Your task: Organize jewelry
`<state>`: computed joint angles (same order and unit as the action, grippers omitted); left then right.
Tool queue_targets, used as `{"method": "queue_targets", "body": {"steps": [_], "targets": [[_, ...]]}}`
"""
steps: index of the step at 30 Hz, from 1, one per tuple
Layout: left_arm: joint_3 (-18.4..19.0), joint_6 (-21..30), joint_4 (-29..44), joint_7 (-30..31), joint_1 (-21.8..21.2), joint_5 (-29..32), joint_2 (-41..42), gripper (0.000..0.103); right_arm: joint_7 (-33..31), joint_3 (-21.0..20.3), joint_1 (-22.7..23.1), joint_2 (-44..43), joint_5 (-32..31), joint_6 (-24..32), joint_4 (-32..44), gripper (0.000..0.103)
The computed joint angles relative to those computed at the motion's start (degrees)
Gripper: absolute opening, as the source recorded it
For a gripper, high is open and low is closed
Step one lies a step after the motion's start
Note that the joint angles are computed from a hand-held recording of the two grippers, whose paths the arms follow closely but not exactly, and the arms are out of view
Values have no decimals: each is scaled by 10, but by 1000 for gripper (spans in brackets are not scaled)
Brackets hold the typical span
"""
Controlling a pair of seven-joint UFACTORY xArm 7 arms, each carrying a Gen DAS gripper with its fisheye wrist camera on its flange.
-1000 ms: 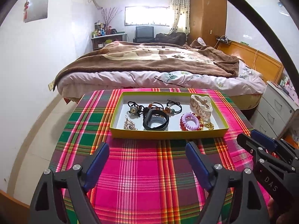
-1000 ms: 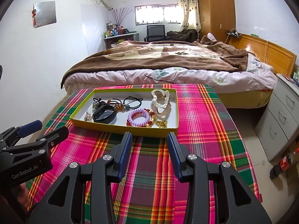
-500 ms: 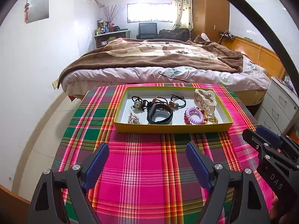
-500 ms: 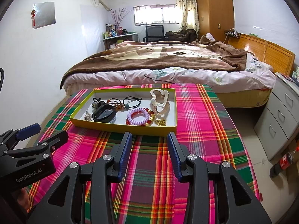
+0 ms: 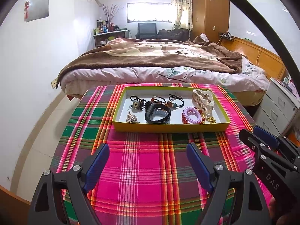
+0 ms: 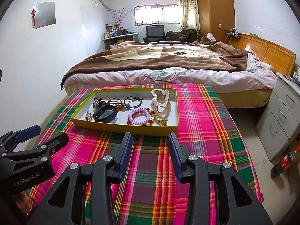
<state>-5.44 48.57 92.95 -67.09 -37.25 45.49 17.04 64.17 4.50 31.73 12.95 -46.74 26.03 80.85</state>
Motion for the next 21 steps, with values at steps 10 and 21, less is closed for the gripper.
{"method": "queue_targets", "body": {"steps": [10,21], "targets": [[1,6,4,1,-3,-1,3,84,0,0,-1,-1,1,1,-2,40],[-1,7,1,1,-1,-4,1,84,1,1,1,0,1,3,0,40]]}}
